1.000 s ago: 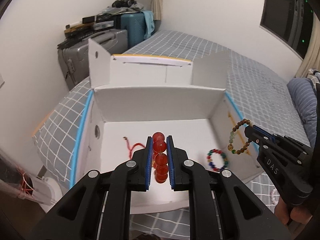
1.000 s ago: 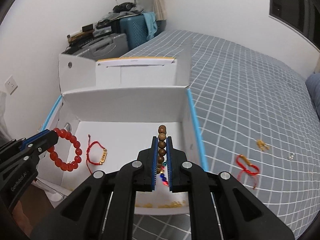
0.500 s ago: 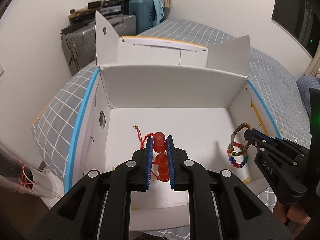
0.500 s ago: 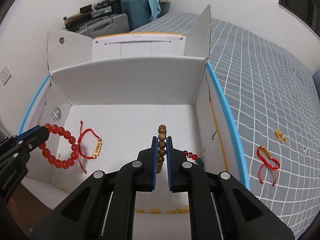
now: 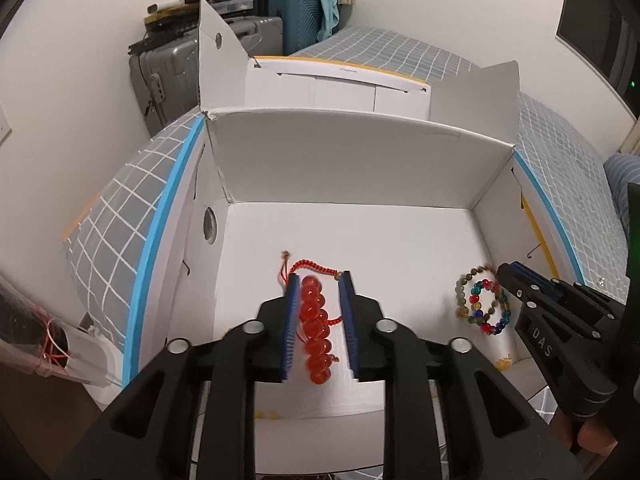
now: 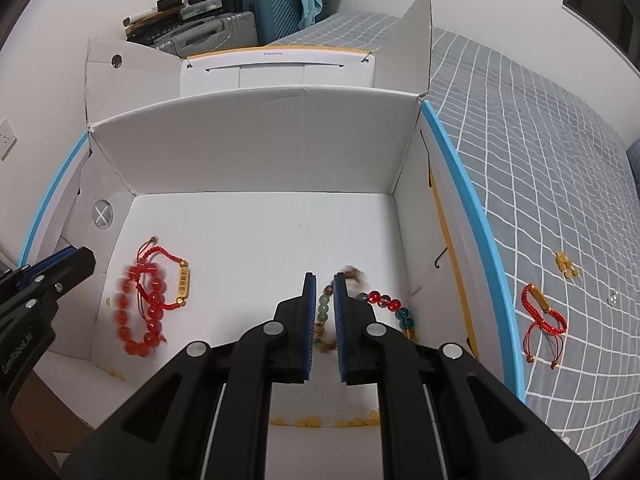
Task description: Organize jewelry
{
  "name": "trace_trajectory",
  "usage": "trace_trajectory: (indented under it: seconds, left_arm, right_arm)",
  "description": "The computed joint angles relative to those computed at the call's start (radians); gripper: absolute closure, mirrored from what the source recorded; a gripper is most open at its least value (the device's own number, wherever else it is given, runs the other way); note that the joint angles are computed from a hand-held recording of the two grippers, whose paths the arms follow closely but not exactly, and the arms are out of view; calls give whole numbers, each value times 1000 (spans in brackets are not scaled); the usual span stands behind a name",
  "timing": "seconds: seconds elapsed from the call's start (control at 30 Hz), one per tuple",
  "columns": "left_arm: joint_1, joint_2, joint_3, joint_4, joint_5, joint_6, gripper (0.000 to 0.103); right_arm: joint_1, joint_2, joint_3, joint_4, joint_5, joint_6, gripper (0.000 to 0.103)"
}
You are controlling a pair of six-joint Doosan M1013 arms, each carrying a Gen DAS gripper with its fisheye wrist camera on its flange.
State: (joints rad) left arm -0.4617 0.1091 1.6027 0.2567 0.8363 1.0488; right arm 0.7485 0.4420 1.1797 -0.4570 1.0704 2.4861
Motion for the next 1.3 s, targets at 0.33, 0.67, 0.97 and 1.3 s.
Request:
trace_trajectory:
  seconds: [0.33, 0.67, 0.97, 1.3]
  left_arm:
    - [-9, -44, 17, 60, -43, -68, 19]
    - [-45, -49, -4, 77, -50, -82, 6]
    - [-123, -35, -29, 69, -74, -50, 6]
    - [-226, 25, -85, 10, -84, 34, 6]
  right_arm:
    - [15, -43, 31, -111, -13, 104, 26]
    - [7, -109, 99, -155, -11, 185, 8]
    - [-4, -206, 206, -208, 39, 236, 8]
    - [-47, -332, 366, -202, 72, 314, 8]
